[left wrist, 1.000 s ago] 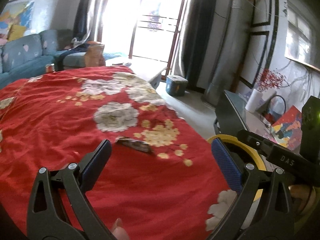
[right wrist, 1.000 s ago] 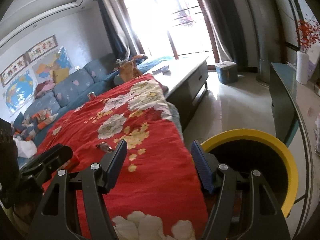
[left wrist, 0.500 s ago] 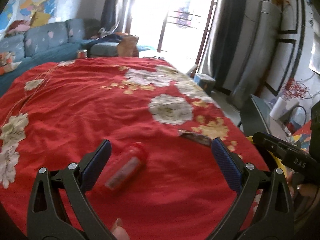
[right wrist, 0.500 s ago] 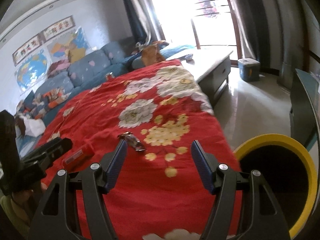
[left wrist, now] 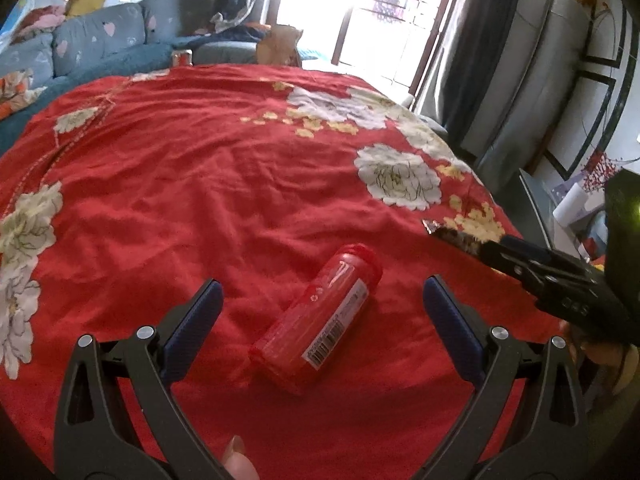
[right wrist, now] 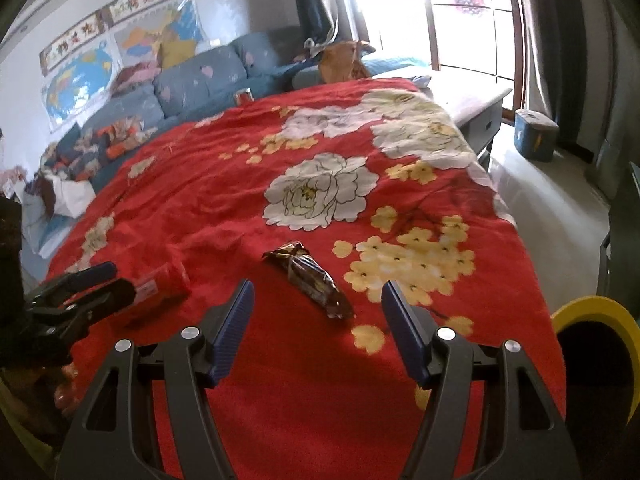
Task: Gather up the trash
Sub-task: 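Grasp the red bottle with the left gripper while the right grasps the brown wrapper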
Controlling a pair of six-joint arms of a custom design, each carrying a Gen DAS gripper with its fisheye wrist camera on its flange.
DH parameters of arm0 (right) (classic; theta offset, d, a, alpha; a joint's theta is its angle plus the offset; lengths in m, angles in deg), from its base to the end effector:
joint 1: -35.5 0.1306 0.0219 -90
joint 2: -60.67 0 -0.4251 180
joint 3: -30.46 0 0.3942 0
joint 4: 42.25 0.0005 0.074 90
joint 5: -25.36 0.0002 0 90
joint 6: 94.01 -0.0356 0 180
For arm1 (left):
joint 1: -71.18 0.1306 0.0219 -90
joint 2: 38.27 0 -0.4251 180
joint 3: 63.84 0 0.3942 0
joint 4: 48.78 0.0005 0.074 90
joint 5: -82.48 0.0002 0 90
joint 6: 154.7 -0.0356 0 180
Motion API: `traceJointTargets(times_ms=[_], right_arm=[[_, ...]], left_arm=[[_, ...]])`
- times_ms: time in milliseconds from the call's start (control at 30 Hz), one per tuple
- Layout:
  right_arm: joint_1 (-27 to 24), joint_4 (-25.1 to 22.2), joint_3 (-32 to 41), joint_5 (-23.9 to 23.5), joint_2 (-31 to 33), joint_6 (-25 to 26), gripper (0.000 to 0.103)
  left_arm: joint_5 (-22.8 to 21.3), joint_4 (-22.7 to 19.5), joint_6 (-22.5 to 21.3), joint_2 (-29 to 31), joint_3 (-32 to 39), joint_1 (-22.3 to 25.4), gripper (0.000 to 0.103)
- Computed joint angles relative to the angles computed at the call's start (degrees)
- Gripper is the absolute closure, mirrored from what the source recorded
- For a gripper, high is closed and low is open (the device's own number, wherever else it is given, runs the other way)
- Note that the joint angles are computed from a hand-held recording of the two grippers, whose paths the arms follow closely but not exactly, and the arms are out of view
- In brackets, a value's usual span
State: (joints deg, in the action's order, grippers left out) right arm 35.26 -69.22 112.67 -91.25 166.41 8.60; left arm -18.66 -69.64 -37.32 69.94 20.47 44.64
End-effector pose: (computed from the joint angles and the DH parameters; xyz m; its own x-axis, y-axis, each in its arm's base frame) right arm 0.5659 0.0131 0.3006 -0.6916 -0.1923 -0.6962 -0.4428 0.8744 0.1984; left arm 0.5328 -0.2590 0.2979 -0.7045 -0.1525 -0.6931 -0.0094 0.9786 -0.2057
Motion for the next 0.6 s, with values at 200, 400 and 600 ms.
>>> traceJointTargets(times_ms=[200, 400, 600], right_arm=[[0.9, -4.0, 3.4, 1.1, 3.5, 0.9, 0.051], [0.6, -4.7, 3.8, 0.0, 4.2, 0.3, 0.076], [0.5, -4.3, 2.6, -0.6, 3.4, 0.9, 0.086]], left_arm=[[2.4, -0.4, -0.6, 1.1, 0.4, 0.4, 0.018], [3.1, -1.1, -0.7, 1.7, 0.8, 0.4, 0.033], [3.1, -2.6, -1.4, 2.1, 1.4, 0.1, 0.048]])
